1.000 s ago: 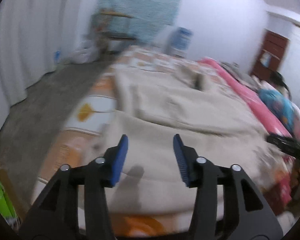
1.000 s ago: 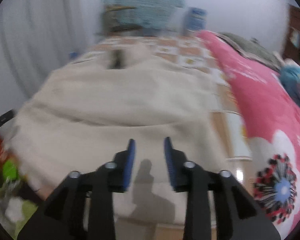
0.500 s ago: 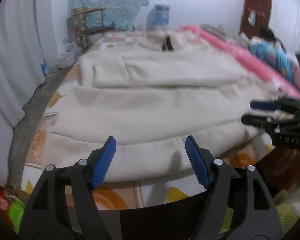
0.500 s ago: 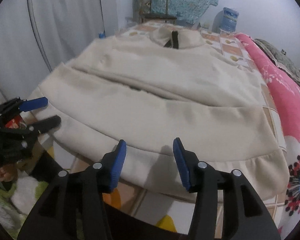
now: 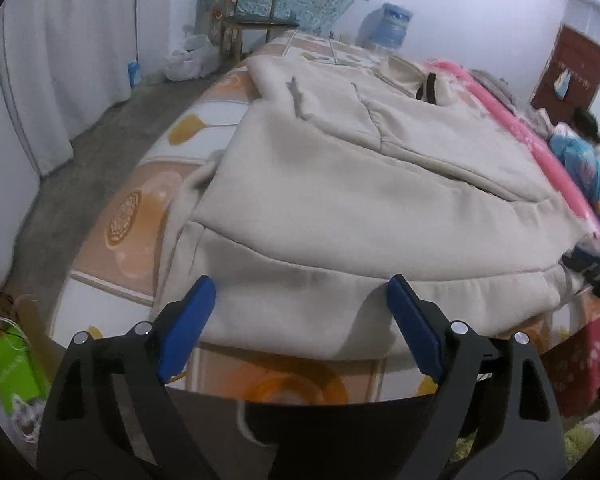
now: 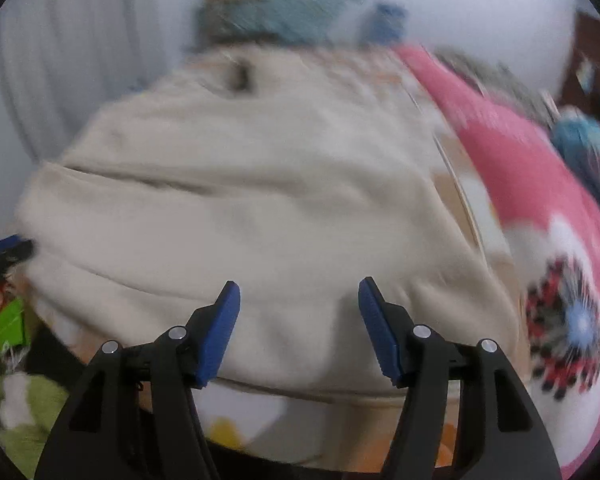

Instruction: Fold large clothes

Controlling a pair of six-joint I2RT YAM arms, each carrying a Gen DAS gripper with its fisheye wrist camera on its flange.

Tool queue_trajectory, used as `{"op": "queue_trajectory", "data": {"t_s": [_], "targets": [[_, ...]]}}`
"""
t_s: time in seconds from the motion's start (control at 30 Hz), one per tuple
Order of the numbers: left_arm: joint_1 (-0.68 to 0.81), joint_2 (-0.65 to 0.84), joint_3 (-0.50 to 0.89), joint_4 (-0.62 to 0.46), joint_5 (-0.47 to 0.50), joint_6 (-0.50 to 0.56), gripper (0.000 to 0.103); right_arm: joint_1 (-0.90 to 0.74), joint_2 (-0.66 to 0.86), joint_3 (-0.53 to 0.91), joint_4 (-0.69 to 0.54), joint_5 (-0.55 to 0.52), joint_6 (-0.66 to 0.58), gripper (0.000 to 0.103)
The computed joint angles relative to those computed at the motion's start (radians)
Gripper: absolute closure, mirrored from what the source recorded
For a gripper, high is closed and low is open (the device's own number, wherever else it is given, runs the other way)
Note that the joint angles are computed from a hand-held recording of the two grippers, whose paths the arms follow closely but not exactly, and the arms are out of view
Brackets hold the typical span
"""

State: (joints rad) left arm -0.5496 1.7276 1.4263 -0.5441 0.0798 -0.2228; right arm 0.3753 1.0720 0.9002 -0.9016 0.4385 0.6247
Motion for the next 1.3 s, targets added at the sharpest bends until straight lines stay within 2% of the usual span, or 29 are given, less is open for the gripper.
{"op": "queue_trajectory", "data": {"t_s": [0.03, 0.07, 0.1, 0.23, 0.37, 0.47, 0.63, 0.67, 0.73, 0.9, 1.03, 1.17, 1.23, 1.3], "targets": [[-0.003, -0.004, -0.004, 0.006, -0.005, -0.002, 0.019, -0.038, -0.056, -0.05, 0.048, -0.042, -0.004, 0.034], [-0.013, 0.001, 0.003, 0.001, -0.018, -0.002, 0.018, -0.094, -0.084, -0.06, 0.052, -0.117, -0.011, 0.034], [-0.022, 0.004, 0.009, -0.007, -0.035, 0.004, 0.018, -0.119, -0.094, -0.045, 0.029, -0.132, -0.011, 0.034], [-0.024, -0.009, -0.01, 0.003, -0.047, 0.009, 0.018, -0.118, -0.152, -0.03, -0.03, -0.017, -0.001, 0.034], [-0.023, -0.007, -0.005, -0.003, -0.044, -0.001, 0.018, -0.246, -0.155, -0.088, -0.001, -0.113, -0.065, 0.034], [-0.023, -0.004, 0.023, -0.038, -0.049, 0.003, 0.018, -0.186, -0.116, -0.041, -0.035, -0.044, -0.041, 0.034], [-0.031, -0.017, 0.088, -0.097, -0.11, -0.017, 0.018, -0.152, -0.129, 0.017, -0.03, -0.066, -0.023, 0.032], [-0.035, -0.022, 0.102, -0.101, -0.124, -0.018, 0.018, -0.138, -0.122, 0.034, -0.025, -0.061, -0.027, 0.028], [-0.046, -0.01, 0.15, -0.124, -0.148, -0.009, 0.018, -0.115, -0.112, 0.051, -0.016, -0.059, -0.025, 0.022], [-0.082, 0.079, 0.3, -0.18, -0.183, 0.003, 0.018, -0.09, -0.027, 0.09, 0.064, -0.089, -0.056, 0.02], [-0.121, 0.218, 0.474, -0.259, -0.256, 0.016, 0.018, -0.091, 0.059, 0.122, 0.12, -0.111, -0.097, 0.018], [-0.112, 0.342, 0.601, -0.337, -0.261, -0.001, 0.018, -0.111, 0.118, 0.123, 0.155, -0.145, -0.112, 0.017], [-0.105, 0.385, 0.635, -0.362, -0.27, -0.002, 0.017, -0.126, 0.142, 0.116, 0.167, -0.158, -0.113, 0.017], [-0.099, 0.369, 0.598, -0.322, -0.262, -0.006, 0.016, -0.144, 0.171, 0.104, 0.175, -0.172, -0.114, 0.017]]}}
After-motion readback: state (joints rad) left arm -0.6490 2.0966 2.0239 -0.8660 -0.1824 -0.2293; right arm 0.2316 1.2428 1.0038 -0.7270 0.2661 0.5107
